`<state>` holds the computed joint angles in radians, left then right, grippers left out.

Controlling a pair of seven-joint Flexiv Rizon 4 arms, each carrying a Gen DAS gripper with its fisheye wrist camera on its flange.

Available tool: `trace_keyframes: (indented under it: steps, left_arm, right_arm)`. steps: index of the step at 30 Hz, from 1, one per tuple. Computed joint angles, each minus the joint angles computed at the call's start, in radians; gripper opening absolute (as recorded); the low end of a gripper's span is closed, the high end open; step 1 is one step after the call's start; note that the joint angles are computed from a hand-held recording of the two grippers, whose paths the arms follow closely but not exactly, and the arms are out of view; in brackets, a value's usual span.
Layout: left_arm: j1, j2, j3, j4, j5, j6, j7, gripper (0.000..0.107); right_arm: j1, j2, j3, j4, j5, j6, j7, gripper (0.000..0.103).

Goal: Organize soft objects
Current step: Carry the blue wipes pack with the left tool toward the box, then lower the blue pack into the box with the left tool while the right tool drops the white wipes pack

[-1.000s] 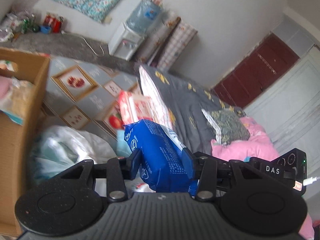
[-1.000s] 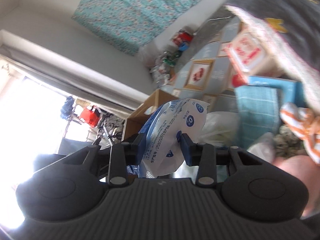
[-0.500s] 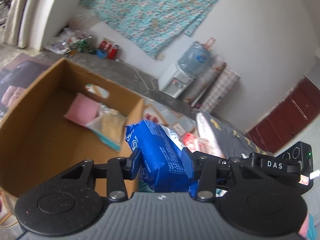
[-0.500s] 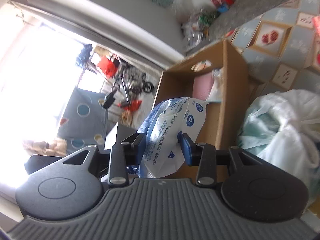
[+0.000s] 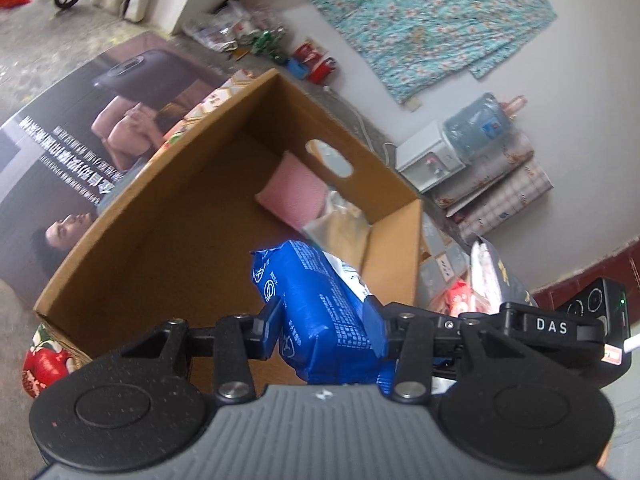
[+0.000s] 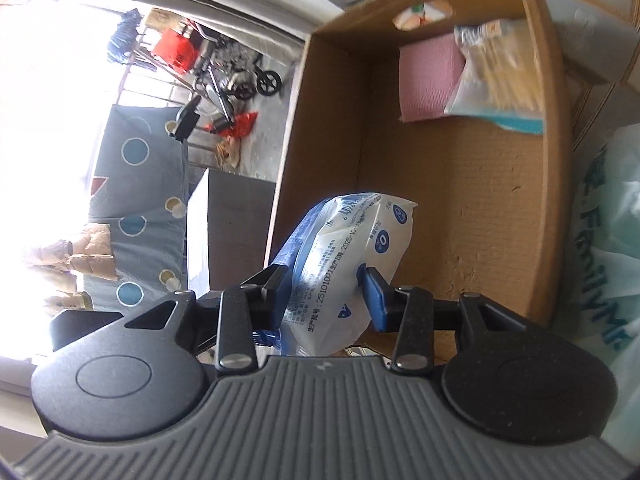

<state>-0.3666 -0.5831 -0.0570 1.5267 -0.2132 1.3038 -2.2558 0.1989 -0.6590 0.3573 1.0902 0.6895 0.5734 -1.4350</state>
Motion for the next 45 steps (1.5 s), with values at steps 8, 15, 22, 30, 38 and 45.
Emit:
trace_keyframes:
  steps: [8, 15, 22, 30, 38, 45]
  left_arm:
    - [0.019, -0.078, 0.04, -0.105, -0.008, -0.13, -0.065, 0.044]
    - [0.01, -0.177, 0.095, -0.289, 0.068, -0.279, -0.161, 0.043]
    - [0.026, -0.251, 0.097, -0.416, 0.101, -0.36, -0.235, 0.049]
    - [0.006, -0.321, 0.147, -0.536, 0.163, -0.338, -0.348, 0.061]
    - [-0.001, -0.371, 0.159, -0.607, 0.225, -0.246, -0.366, 0.071]
    - [-0.027, -0.334, 0.184, -0.581, 0.261, -0.226, -0.349, 0.072]
  right_arm:
    - [0.061, -0.196, -0.02, -0.266, -0.057, -0.164, 0.189, 0.051]
    - [0.087, -0.351, -0.019, -0.477, -0.066, -0.222, 0.332, 0.061]
    - [0.076, -0.426, 0.01, -0.548, -0.01, -0.173, 0.43, 0.076]
    - [0.075, -0.456, 0.026, -0.562, 0.037, -0.037, 0.446, 0.08]
    - [0.075, -0.474, 0.037, -0.571, 0.046, 0.096, 0.4, 0.079]
    - [0.083, -0.457, 0.02, -0.552, -0.007, 0.096, 0.341, 0.071]
